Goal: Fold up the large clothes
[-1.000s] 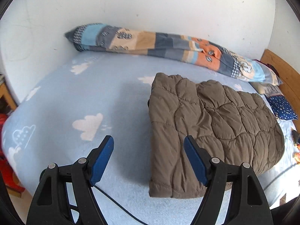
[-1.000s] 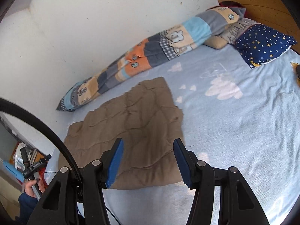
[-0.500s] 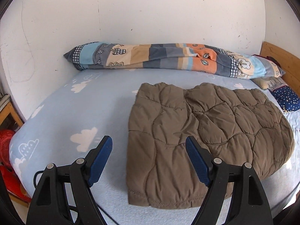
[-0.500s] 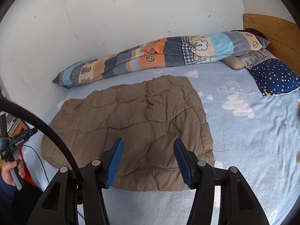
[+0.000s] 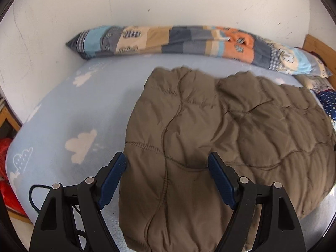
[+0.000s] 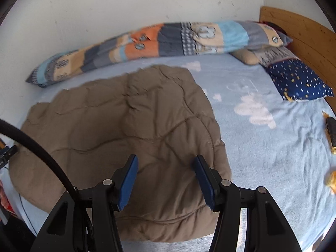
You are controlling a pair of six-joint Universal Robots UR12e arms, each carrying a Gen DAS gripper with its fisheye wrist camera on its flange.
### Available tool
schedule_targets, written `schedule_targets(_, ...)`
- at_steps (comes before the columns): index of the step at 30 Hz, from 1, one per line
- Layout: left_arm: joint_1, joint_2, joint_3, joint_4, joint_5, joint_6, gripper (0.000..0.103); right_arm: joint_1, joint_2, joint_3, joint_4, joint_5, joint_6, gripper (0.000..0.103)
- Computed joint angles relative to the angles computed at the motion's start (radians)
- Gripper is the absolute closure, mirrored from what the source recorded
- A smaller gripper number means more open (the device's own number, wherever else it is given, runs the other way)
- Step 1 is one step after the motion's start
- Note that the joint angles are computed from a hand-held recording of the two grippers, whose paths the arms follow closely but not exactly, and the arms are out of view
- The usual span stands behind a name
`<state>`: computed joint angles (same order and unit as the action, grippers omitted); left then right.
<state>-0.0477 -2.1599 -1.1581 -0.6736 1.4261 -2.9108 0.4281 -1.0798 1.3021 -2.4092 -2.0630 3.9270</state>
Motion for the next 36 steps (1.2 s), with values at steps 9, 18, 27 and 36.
schedule_targets(9,0.004,-0.057,0.081,-0.119,-0.005,-0.05,0.007,-0.03,0.022,-0.034,0.142,0.087,0.055,0.043)
schedule_targets(18,0.023,-0.081,0.131,-0.199,-0.083,-0.113,0.004,-0.047,0.032,-0.044,0.185,0.119,0.102,0.043)
schedule_targets(27,0.01,-0.019,0.022,0.138,-0.089,-0.096,0.004,0.001,0.005,-0.006,-0.04,-0.056,0.04,0.04)
schedule_targets(36,-0.035,-0.071,0.094,-0.031,0.009,0.01,0.004,-0.029,0.086,-0.132,0.03,0.029,-0.022,0.04)
